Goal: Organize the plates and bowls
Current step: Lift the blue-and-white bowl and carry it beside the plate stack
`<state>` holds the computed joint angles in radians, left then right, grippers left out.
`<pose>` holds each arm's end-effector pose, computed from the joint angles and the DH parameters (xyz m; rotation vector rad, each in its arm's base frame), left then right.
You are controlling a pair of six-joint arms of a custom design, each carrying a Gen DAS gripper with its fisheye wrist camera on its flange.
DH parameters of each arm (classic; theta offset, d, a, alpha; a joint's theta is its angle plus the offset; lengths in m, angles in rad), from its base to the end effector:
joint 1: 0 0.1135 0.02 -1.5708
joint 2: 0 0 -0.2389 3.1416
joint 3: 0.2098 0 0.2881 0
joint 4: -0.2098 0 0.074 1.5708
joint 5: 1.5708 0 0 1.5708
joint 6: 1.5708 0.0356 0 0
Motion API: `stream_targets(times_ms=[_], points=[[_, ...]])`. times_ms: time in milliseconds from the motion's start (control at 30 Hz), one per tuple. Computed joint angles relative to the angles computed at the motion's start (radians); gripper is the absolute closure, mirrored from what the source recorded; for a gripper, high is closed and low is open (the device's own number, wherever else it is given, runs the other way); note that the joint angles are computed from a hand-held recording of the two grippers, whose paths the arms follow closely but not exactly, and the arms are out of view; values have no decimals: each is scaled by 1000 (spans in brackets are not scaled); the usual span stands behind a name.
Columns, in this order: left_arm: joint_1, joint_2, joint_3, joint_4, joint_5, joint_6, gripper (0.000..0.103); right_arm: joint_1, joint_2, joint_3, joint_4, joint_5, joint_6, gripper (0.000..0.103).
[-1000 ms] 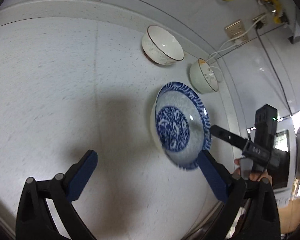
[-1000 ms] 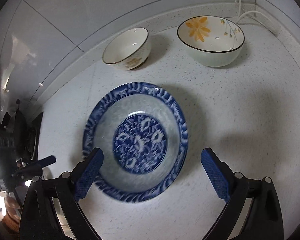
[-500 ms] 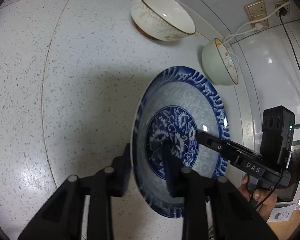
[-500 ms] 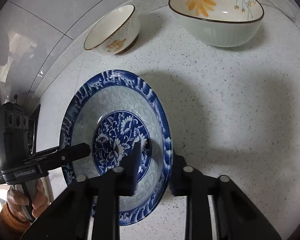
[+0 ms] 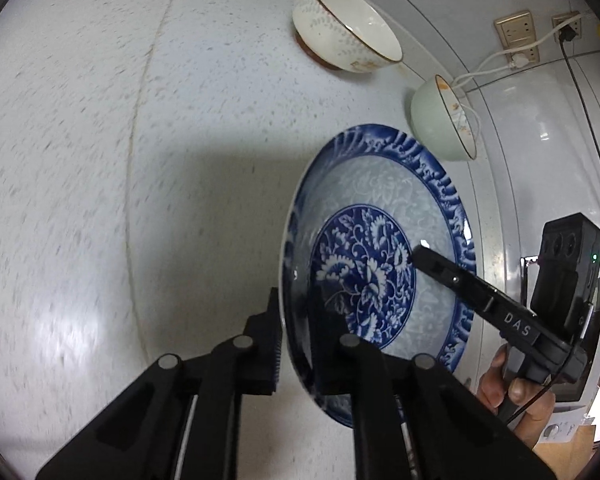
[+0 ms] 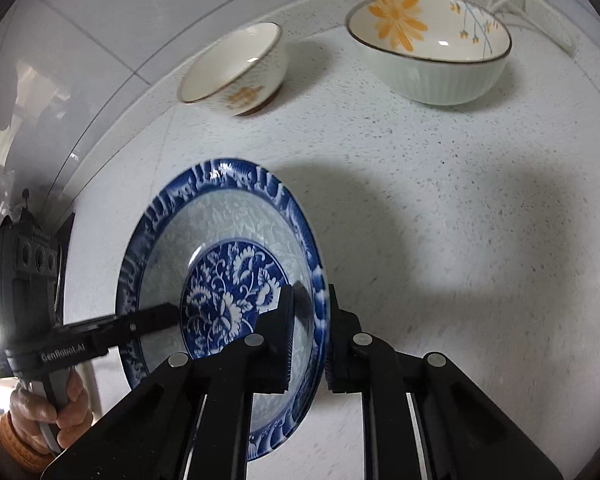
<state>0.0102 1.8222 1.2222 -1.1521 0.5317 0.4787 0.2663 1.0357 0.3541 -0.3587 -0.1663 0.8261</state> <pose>0.3272 -0.0147 0.1323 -0.6196 -2.9141 0.8524 0.2011 0.0610 0.0940 0.6910 2.6265 0.5765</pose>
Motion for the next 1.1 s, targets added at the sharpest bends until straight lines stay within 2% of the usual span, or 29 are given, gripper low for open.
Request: stream_targets(times_ms=[67, 167, 267, 367, 500, 633, 767, 1100], points=[[41, -48, -26, -53, -7, 45, 91, 59, -53, 4, -45, 43, 44, 92], [117, -116, -55, -135, -22, 141, 91, 211, -142, 11, -124, 146, 175, 92], [230, -166, -68, -231, -53, 275, 91, 398, -166, 46, -186, 263, 334, 92], [357, -185, -75, -296, -99, 398, 91, 575, -80, 113, -196, 353, 483, 92], [516, -151, -72, -313, -164, 517, 91, 705, 66, 181, -139, 387, 587, 92], [587, -127, -104, -267, -205, 563, 91, 768, 229, 244, -72, 391, 639, 91], [618, -105, -109, -242, -214, 593, 91, 771, 311, 258, 1, 384, 660, 91], [587, -138, -139, -203, -190, 601, 90, 754, 314, 229, 42, 401, 695, 90]])
